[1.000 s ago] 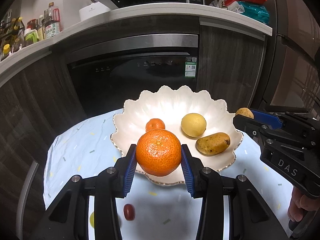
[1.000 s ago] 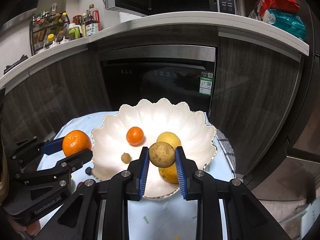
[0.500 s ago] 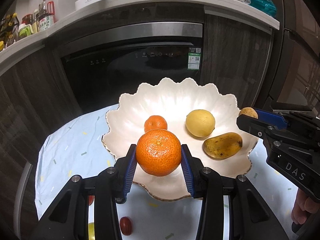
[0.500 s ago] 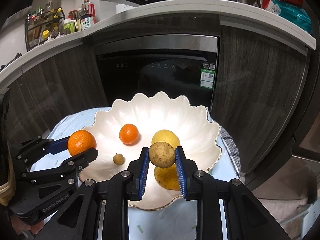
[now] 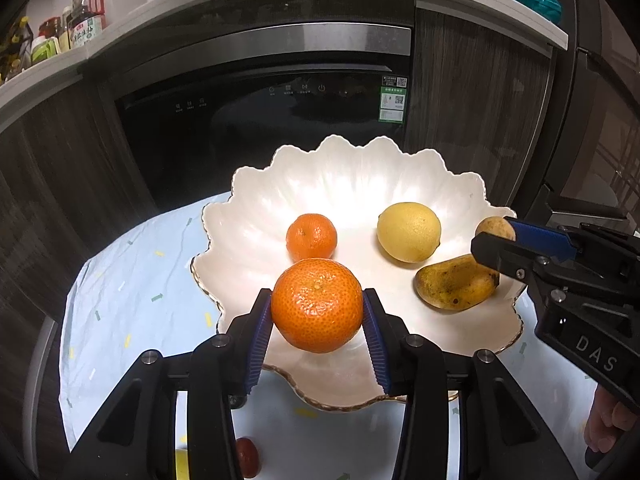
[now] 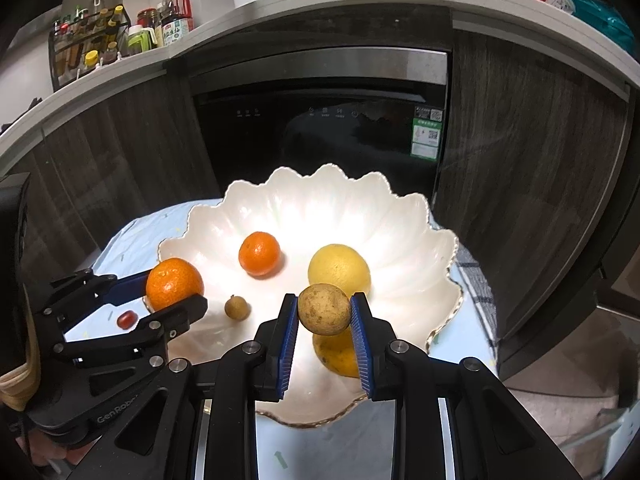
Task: Organize fruits
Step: 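Open both tools to drop the orange and brown fruit into the bowl, then withdraw both open tools toward the green apple and red dates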
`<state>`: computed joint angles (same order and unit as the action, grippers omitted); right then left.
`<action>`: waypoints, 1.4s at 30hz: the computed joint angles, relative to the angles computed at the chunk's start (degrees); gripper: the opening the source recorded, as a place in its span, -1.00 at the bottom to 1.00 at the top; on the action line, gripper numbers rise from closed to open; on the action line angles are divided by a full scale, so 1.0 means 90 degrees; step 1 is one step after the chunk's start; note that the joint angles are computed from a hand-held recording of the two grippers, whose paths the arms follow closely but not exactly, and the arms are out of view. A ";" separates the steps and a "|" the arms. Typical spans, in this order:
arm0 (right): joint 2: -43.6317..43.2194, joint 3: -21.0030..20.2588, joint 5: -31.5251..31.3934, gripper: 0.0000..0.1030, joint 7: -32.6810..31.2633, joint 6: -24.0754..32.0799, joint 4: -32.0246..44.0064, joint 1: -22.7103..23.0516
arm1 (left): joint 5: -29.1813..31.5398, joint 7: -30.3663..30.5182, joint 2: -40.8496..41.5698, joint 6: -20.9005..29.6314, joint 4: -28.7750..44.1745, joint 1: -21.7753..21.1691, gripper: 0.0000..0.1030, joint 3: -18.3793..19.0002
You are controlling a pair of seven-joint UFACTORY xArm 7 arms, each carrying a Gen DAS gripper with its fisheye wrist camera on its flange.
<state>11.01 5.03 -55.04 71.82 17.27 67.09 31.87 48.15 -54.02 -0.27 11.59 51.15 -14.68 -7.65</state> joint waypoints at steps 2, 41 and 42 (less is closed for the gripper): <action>-0.0001 0.0002 -0.0008 -0.44 0.0015 -0.0021 -0.0016 0.0008 | 0.0117 -0.0133 -0.0040 0.0051 -0.0019 0.0003 0.07 -0.0003; -0.1147 0.0995 -0.0928 0.38 0.1159 0.1126 -0.0460 -0.0096 | -0.0605 -0.0285 -0.2658 0.0482 -0.1614 0.1210 0.81 -0.1192; -0.1165 0.1022 -0.0943 0.38 0.1170 0.1145 -0.0461 -0.0098 | -0.0713 -0.0210 -0.2781 0.0476 -0.1693 0.1235 0.81 -0.1213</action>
